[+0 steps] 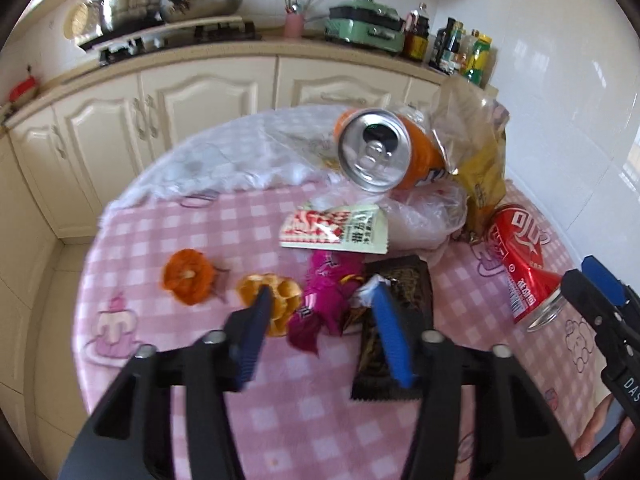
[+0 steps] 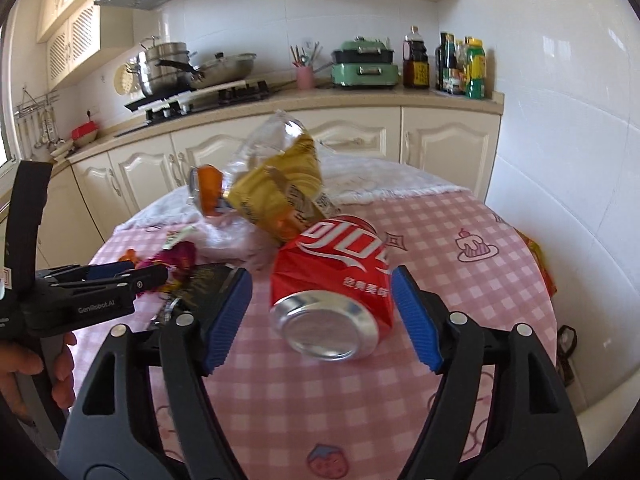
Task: Collect trash
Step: 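Move back to the table and grasp the pink wrapper with the left gripper, then grasp the crushed red cola can with the right gripper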
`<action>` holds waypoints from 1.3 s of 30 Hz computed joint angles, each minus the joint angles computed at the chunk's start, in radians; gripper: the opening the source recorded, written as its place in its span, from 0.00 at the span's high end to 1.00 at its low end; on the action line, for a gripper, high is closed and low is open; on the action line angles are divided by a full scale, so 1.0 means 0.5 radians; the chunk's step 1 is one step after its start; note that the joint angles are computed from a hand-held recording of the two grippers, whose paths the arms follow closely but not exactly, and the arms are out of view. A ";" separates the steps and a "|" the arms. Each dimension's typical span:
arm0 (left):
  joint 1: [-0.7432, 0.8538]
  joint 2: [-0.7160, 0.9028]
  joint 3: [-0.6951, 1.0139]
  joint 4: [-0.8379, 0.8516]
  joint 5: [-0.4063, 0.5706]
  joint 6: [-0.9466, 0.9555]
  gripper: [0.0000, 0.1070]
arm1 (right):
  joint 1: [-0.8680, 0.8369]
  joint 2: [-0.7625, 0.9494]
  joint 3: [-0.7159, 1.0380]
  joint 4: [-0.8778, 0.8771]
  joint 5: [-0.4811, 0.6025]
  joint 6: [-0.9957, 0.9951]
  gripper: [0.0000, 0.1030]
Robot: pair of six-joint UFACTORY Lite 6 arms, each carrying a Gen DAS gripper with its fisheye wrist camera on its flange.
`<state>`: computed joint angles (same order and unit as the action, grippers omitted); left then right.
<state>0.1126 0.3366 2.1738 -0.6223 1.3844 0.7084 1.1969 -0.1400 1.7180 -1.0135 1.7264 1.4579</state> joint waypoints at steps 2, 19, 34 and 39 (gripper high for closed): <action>-0.015 0.061 0.098 -0.026 0.069 -0.023 0.71 | -0.094 -0.025 -0.012 0.060 -0.064 -0.057 0.28; 0.439 -0.319 -0.044 -0.460 0.390 0.248 0.81 | -0.617 0.703 0.773 0.391 0.008 -0.895 0.26; 0.697 -0.431 -0.134 -0.596 0.553 0.355 0.81 | -0.295 -0.046 0.170 0.321 -0.014 -0.376 0.71; 0.830 -0.464 -0.148 -0.662 0.658 0.410 0.81 | 0.023 -0.118 0.183 0.211 0.051 -0.144 0.75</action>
